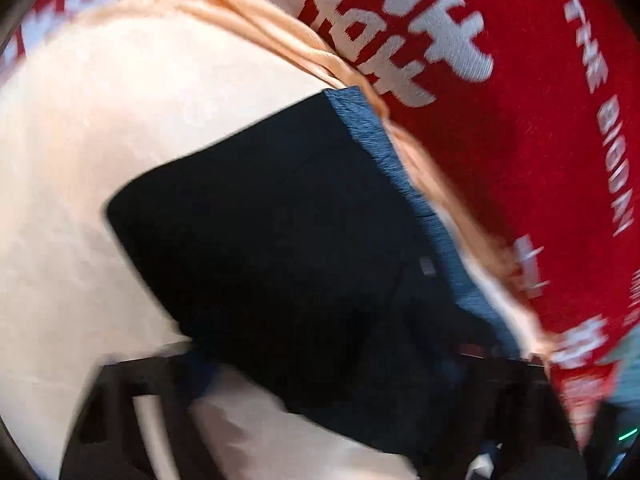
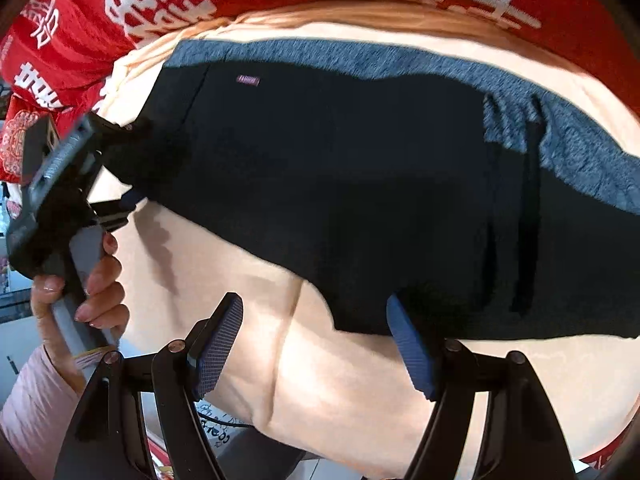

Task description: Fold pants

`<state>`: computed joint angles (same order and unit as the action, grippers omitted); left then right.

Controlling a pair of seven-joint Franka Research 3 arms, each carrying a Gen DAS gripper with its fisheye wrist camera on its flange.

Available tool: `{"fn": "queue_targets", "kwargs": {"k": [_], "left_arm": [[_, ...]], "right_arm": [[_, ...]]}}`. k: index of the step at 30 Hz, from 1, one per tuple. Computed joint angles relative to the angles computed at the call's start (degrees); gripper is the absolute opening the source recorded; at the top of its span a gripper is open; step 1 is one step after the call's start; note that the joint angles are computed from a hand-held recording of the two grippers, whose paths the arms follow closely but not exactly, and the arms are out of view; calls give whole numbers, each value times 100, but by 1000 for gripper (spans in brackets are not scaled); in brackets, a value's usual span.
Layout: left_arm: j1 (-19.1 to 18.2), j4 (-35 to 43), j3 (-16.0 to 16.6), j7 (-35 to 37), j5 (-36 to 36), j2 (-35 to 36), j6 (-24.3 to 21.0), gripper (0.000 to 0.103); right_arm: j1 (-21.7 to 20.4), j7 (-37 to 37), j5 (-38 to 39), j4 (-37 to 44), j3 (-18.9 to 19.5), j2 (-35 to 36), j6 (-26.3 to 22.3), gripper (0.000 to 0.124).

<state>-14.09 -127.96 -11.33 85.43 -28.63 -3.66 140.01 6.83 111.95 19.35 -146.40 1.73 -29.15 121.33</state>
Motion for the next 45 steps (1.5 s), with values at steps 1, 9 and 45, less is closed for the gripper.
{"fn": "queue_targets", "kwargs": {"k": [1, 9, 45], "left_arm": [[86, 46, -150, -271, 634, 25, -15, 45], [-285, -480, -637, -1003, 4382, -536, 1057, 40], [-1711, -534, -101, 518, 3538, -1433, 1589, 40]], "right_arm": [[-33, -3, -46, 17, -9, -12, 25, 78], [-297, -541, -316, 923, -258, 574, 347, 78], [-299, -2435, 1845, 2991, -438, 2240, -1052, 18]]}}
